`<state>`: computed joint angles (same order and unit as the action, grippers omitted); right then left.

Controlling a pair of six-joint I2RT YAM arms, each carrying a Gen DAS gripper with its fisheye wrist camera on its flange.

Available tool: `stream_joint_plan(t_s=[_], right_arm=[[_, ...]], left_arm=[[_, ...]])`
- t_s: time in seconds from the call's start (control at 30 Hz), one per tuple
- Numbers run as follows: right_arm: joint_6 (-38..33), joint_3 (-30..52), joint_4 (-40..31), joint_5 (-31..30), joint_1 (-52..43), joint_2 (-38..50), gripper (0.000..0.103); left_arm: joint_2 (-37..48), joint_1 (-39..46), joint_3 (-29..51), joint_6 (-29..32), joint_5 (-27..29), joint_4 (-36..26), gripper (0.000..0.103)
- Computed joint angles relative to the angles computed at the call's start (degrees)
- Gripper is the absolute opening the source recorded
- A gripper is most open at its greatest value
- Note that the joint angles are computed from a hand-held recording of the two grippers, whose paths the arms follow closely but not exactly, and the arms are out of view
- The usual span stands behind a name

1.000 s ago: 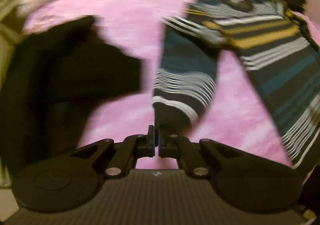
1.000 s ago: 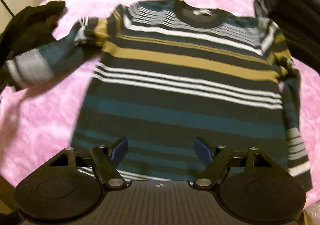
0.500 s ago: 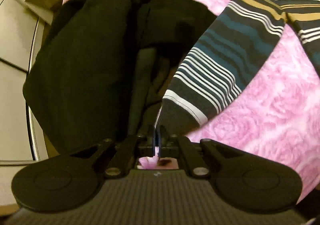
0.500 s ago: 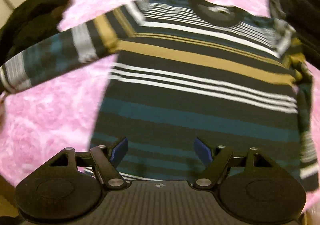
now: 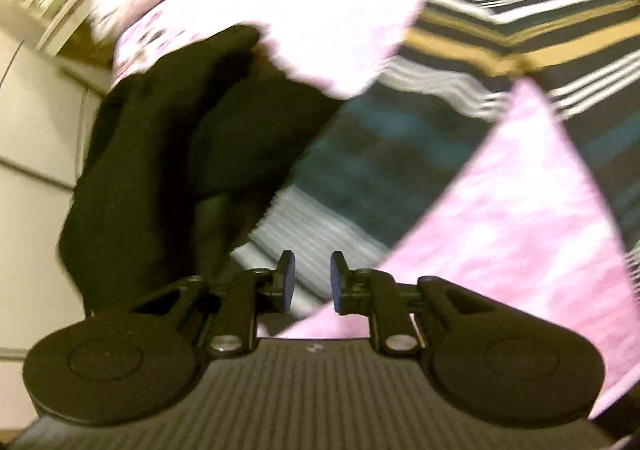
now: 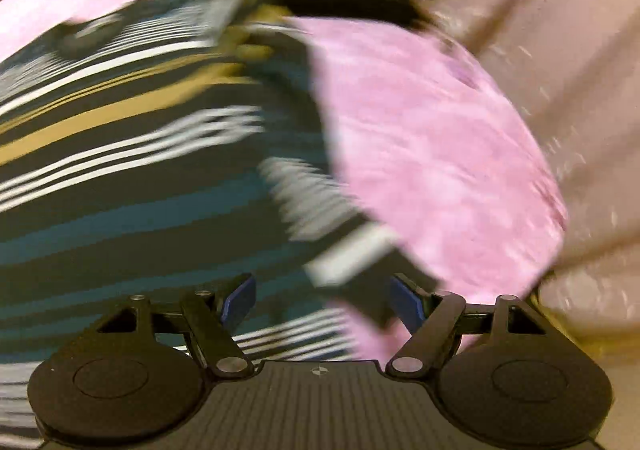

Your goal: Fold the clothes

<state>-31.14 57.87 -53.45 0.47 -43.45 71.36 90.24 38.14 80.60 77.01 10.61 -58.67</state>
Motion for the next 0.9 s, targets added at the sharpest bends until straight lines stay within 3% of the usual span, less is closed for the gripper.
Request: stream_joint_plan(t_s=[0.1, 0.23, 0.27, 0.3, 0.33, 0.43, 0.5, 0.63, 0.67, 0.7, 0.73, 0.77, 0.83, 0.9], right_arm=[[-2.96, 6.13, 3.14, -6.13, -11.36, 11.39, 0.076], [-6.61, 15.75, -1.13, -12.7, -18.82, 25.9, 0.074], [-7.16, 19.21, -3.81, -14.3, -19.89, 29.59, 0.061], [-8.58, 22.32, -6.38, -15.29, -20.47, 32.04, 0.017], [-11.12, 24.84, -7.67, -15.28, -20.73, 33.01, 0.005], [-18.75, 32.57, -10.41, -15.39, -21.57, 35.6, 0.003], [-21.74, 35.44, -3.77, -16.16, -22.95, 34.47, 0.003], [-15.0, 45.43, 6.91, -15.11, -25.07, 39.45, 0.004], [-14.24, 48.61, 6.3, -14.6, -25.17, 41.46, 0.006], [-14.27, 50.75, 4.59, -14.37, -25.18, 42.62, 0.033], [-14.82, 50.44, 3.7, -15.66, -25.5, 42.15, 0.074], [-15.88, 49.04, 3.25, -17.07, -25.81, 41.01, 0.08], [-20.38, 42.28, 1.74, -19.8, -26.1, 36.06, 0.08], [-23.74, 36.67, -4.16, -22.84, -26.83, 31.67, 0.08]], left_arm=[[-11.7, -9.57, -10.71, -5.97, -3.9, -1.67, 0.015], [-23.7, -31.08, -19.83, -21.8, -10.44, -5.89, 0.017], [-24.93, -37.45, -20.59, -27.28, -11.92, -6.97, 0.017], [-25.53, -44.09, -20.99, -33.33, -13.18, -7.81, 0.017], [-25.38, -50.68, -20.8, -38.55, -14.18, -8.58, 0.018], [-23.31, -67.74, -19.52, -50.76, -16.91, -8.67, 0.019], [-21.03, -75.64, -18.2, -56.9, -18.71, -8.38, 0.019], [-19.24, -79.28, -17.01, -61.16, -19.26, -8.56, 0.019], [-19.53, -79.02, -17.65, -61.96, -19.33, -8.47, 0.019], [-20.16, -78.42, -18.49, -62.8, -19.35, -8.58, 0.02], [-21.04, -77.31, -19.22, -63.13, -19.15, -9.11, 0.021], [-21.89, -76.13, -19.98, -63.52, -18.9, -9.65, 0.022], [-24.74, -70.94, -22.59, -61.64, -17.72, -10.54, 0.024], [-28.26, -63.84, -25.21, -57.72, -16.06, -11.97, 0.027]])
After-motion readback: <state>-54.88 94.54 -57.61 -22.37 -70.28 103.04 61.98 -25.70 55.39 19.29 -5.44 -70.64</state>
